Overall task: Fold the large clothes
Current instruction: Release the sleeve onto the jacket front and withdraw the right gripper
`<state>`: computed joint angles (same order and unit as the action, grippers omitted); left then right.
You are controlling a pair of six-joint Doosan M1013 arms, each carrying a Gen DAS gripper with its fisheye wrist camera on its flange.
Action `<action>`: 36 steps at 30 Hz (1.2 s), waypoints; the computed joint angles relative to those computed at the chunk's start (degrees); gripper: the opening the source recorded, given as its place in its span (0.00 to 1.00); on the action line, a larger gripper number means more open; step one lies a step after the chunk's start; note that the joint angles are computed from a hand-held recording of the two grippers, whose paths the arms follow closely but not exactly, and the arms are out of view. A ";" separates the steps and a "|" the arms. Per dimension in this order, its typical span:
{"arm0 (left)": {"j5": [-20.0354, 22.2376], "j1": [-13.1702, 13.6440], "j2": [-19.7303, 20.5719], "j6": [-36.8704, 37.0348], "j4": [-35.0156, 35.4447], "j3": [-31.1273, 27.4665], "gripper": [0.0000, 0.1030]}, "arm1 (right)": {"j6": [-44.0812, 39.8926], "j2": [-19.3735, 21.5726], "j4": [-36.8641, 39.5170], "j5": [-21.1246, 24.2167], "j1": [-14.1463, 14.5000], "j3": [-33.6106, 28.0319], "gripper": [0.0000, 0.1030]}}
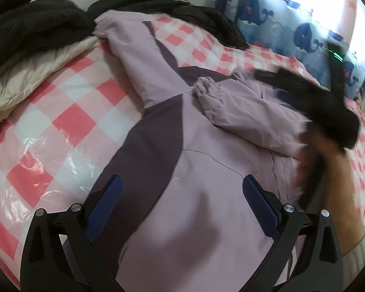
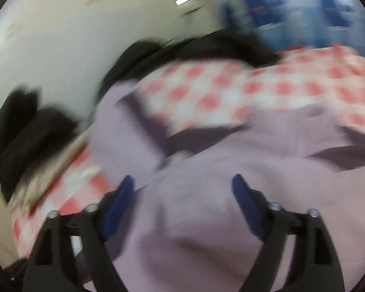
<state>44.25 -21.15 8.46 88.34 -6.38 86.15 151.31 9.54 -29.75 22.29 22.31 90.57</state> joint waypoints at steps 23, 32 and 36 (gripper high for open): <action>1.28 -0.58 0.86 0.86 -0.49 -0.63 0.92 | -26.21 9.70 7.05 23.78 3.33 -12.04 0.93; 2.44 1.80 1.09 2.12 -5.88 -1.22 0.92 | -9.22 7.03 9.76 9.34 0.05 -7.85 0.30; 2.36 1.58 1.17 1.78 -5.34 -1.18 0.92 | -20.40 11.57 19.14 16.83 0.39 -13.60 0.51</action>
<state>46.61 -19.57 9.63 90.11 -11.71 84.97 130.91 21.11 -10.61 39.12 22.70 76.98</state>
